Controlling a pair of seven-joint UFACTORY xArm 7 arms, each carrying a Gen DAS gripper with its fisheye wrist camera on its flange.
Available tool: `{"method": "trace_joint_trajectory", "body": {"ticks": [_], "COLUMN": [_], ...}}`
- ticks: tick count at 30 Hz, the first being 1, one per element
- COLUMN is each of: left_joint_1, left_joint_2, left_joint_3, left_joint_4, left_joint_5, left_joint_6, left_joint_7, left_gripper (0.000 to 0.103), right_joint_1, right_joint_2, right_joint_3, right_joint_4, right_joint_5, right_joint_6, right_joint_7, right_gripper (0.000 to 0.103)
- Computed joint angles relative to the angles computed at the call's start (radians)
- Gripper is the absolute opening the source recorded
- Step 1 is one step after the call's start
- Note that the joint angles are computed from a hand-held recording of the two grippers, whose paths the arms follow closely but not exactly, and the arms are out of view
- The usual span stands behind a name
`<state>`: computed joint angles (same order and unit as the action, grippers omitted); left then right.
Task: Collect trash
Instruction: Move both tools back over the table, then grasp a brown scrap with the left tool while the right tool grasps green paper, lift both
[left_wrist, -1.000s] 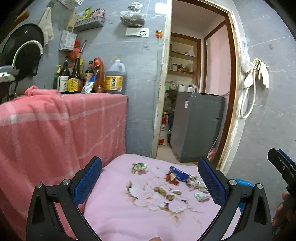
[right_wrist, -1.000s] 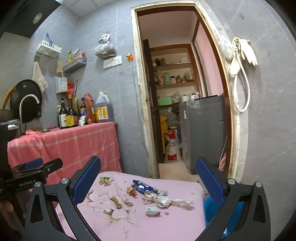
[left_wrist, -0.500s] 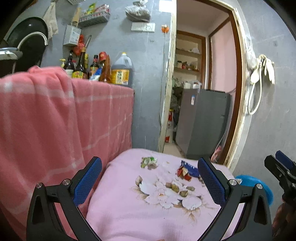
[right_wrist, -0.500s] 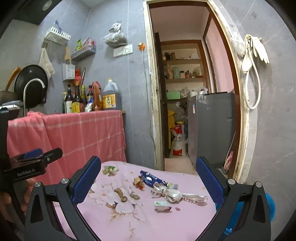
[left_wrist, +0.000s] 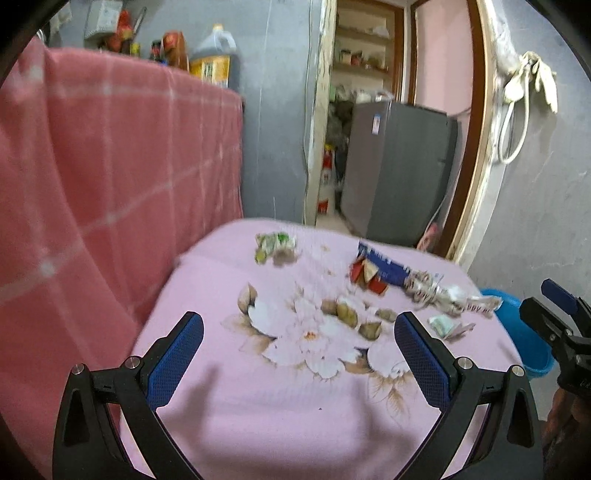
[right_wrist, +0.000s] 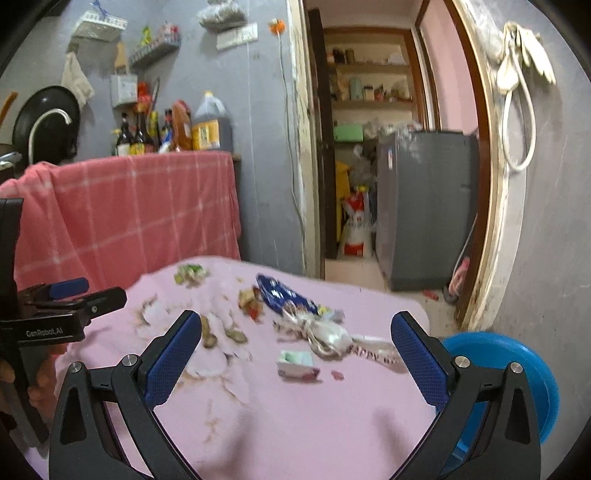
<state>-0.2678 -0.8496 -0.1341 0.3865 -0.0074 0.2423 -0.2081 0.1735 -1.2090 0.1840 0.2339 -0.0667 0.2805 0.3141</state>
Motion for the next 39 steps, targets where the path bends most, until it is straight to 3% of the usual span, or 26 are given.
{"method": "trace_joint_trajectory", "body": {"ticks": [5,12,16,22,26,30,39], "left_joint_1": [0.026,-0.084,-0.156,-0.259,-0.257,-0.239,-0.176], "left_joint_2": [0.060,0.153,0.228,0.342,0.372,0.396,0.438], "left_joint_3": [0.002,0.075,0.109,0.192,0.182,0.160,0.087], "left_joint_4": [0.020,0.065,0.104,0.193,0.223,0.247,0.280], "left_joint_5": [-0.001,-0.053,-0.101,-0.263,-0.339,-0.389,-0.389], "left_joint_6": [0.012,0.013,0.024,0.097,0.115,0.145,0.167], "left_joint_7": [-0.020,0.069,0.142,0.284,0.355,0.403,0.401], "left_gripper": [0.097,0.079,0.061,0.050,0.048,0.040,0.022], "right_joint_1": [0.021,0.065,0.091,0.110,0.109,0.123,0.118], "right_joint_2": [0.081,0.209,0.270,0.335,0.370,0.392,0.400], "right_joint_3": [-0.061,-0.115,-0.141,-0.181,-0.197,-0.220,-0.210], "right_joint_4": [0.023,0.070,0.096,0.122,0.137,0.141,0.139], "right_joint_5": [0.023,0.076,0.107,0.162,0.194,0.237,0.277], "right_joint_6": [0.036,0.087,0.117,0.150,0.156,0.162,0.157], "right_joint_7": [-0.031,-0.082,-0.126,-0.187,-0.224,-0.262,-0.297], "right_gripper": [0.099,0.084,0.072,0.067,0.065,0.057,0.040]}}
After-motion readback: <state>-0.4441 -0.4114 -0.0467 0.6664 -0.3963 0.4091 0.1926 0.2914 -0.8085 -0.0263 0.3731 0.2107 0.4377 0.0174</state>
